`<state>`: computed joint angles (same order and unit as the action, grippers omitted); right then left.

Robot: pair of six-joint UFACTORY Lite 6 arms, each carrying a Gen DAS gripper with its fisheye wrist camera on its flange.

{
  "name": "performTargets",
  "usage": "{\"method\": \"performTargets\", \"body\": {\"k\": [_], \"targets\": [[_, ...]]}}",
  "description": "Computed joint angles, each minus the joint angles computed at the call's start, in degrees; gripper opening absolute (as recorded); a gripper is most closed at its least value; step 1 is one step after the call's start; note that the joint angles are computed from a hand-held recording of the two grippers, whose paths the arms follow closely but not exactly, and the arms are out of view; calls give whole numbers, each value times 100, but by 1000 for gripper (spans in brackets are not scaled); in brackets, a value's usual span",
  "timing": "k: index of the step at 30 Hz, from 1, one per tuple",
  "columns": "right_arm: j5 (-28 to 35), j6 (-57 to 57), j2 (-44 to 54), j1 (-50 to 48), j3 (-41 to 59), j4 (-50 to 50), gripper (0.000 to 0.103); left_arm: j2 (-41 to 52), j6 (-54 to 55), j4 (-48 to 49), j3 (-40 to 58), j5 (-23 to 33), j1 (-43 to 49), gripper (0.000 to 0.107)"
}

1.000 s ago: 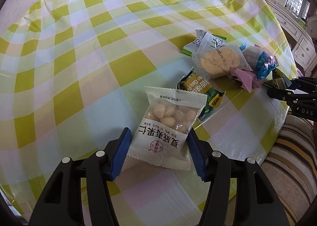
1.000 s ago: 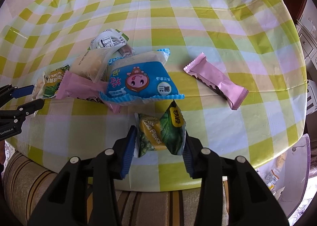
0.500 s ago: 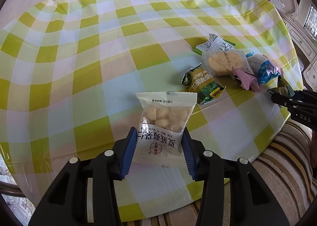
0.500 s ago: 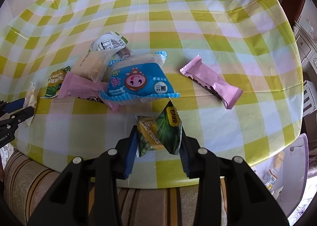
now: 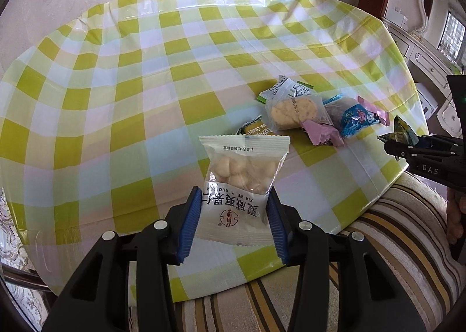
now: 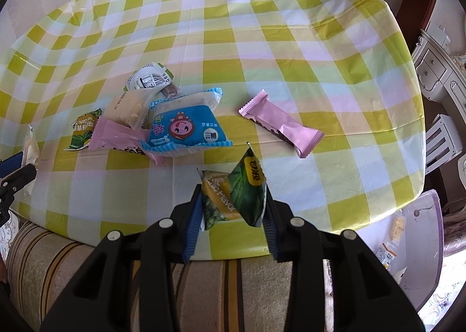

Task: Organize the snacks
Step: 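Carry both bags over the white box and open both tools to drop them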

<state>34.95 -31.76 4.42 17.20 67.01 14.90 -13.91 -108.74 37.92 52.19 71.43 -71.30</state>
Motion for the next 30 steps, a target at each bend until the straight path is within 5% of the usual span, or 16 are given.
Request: {"method": "performTargets", "body": {"k": [22,30], "targets": [[447,-872,-33,-1623,266,339,38,3535,2103,224,4045,-1170,422,44],[493,-1221,263,-2344,572,415,38,5152,3397,-236,6380,-1149,621,44]]}}
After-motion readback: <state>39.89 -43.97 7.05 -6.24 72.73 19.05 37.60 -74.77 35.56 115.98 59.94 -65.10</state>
